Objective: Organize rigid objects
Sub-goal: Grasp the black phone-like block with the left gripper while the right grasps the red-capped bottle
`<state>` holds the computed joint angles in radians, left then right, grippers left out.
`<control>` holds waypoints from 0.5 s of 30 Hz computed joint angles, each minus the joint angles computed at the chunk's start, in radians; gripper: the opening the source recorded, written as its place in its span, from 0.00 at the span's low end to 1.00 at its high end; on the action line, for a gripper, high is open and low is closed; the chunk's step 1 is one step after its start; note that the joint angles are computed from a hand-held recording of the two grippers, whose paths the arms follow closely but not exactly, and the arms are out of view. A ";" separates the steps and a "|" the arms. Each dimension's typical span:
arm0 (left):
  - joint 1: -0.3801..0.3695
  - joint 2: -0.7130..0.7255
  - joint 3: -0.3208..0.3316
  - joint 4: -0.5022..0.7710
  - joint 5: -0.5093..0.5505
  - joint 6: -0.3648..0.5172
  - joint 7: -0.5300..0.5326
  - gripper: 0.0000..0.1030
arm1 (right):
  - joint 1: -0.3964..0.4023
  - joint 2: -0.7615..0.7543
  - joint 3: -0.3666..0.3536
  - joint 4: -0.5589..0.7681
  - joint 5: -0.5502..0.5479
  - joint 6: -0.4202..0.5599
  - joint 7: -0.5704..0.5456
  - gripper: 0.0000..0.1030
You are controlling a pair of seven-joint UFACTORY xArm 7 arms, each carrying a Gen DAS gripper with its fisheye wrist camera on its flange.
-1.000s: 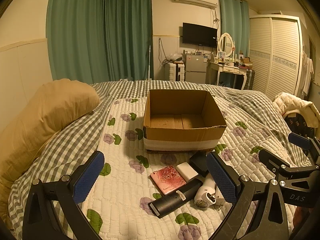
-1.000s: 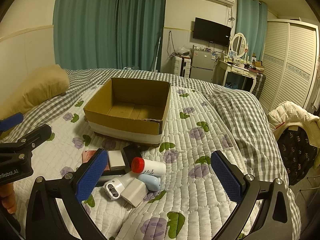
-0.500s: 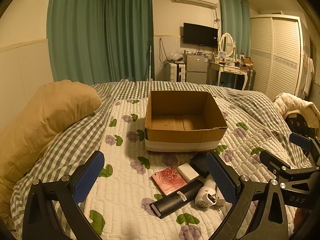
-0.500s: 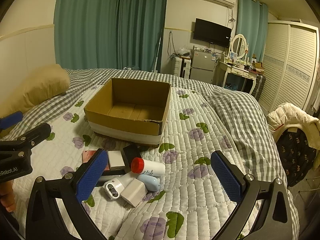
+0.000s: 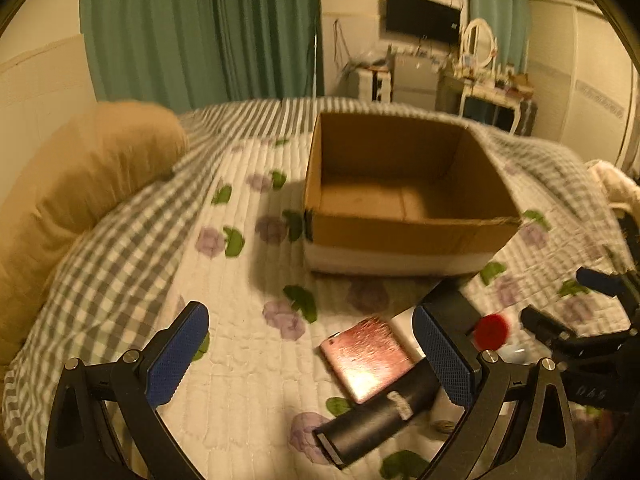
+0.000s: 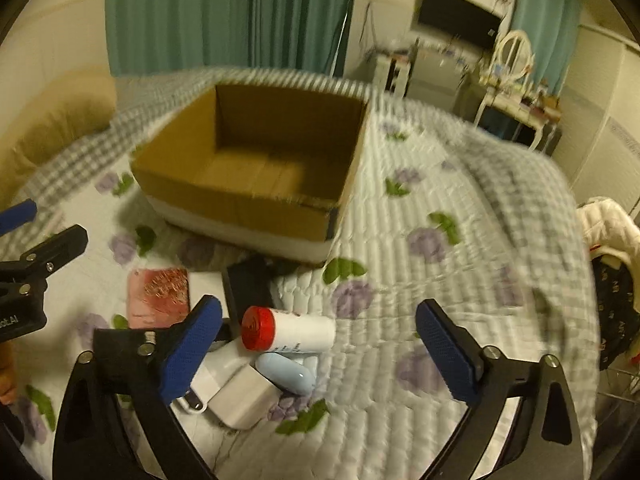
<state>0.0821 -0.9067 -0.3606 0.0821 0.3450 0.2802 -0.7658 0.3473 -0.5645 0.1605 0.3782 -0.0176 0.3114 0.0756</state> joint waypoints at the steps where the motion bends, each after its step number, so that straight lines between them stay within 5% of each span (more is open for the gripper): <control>1: 0.007 0.016 -0.003 0.001 0.001 -0.001 -0.001 1.00 | 0.027 0.036 -0.023 0.012 0.017 0.007 -0.024 0.89; 8: 0.055 0.122 -0.047 0.011 0.034 -0.038 -0.031 1.00 | 0.048 0.202 -0.010 0.076 0.048 0.033 -0.068 0.76; 12: 0.066 0.168 -0.070 0.027 0.052 -0.044 -0.051 1.00 | -0.051 0.244 0.084 0.089 -0.099 0.036 0.058 0.60; 15: 0.065 0.199 -0.086 0.043 0.073 -0.045 -0.061 1.00 | -0.018 0.174 0.026 0.044 -0.060 -0.008 0.038 0.46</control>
<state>0.1469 -0.7075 -0.4468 0.1253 0.4177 0.2349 -0.8270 0.3296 -0.3906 0.1868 0.4217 -0.0780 0.3037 0.1132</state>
